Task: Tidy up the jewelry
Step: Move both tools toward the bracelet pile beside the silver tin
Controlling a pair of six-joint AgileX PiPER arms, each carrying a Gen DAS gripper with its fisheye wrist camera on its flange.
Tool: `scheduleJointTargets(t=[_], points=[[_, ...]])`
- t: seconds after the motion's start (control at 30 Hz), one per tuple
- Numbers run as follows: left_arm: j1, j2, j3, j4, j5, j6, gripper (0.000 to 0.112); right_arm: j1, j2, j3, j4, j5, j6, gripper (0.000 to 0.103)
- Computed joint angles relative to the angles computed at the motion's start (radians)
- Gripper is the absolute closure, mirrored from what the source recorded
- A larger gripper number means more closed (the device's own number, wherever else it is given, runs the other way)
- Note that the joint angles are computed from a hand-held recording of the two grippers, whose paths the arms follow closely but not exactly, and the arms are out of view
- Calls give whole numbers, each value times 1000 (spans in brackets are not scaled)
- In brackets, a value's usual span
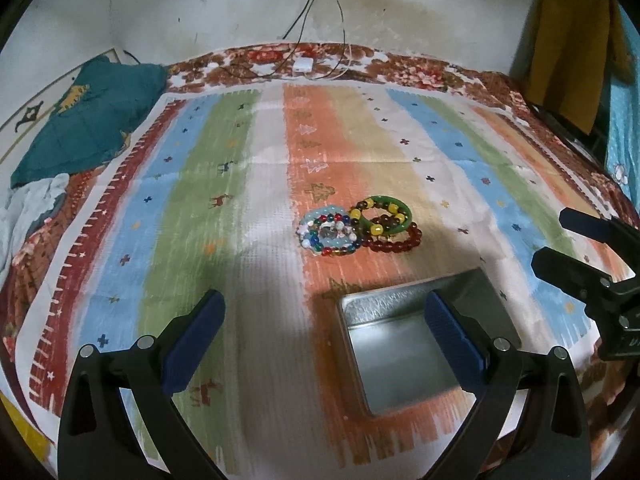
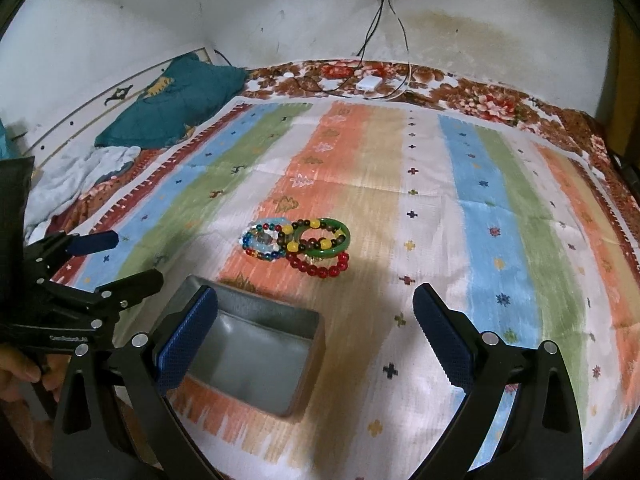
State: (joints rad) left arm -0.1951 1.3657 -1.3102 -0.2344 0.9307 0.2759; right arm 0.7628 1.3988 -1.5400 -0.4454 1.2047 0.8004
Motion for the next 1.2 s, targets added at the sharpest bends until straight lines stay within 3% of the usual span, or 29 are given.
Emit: scheduleJointTargets(t=[0.4, 1.2], points=[[24, 161, -148, -34, 82, -7, 15, -152, 71, -61, 177, -41, -109, 4], [33, 417, -358, -37, 159, -18, 15, -338, 266, -197, 387, -9, -214, 4]])
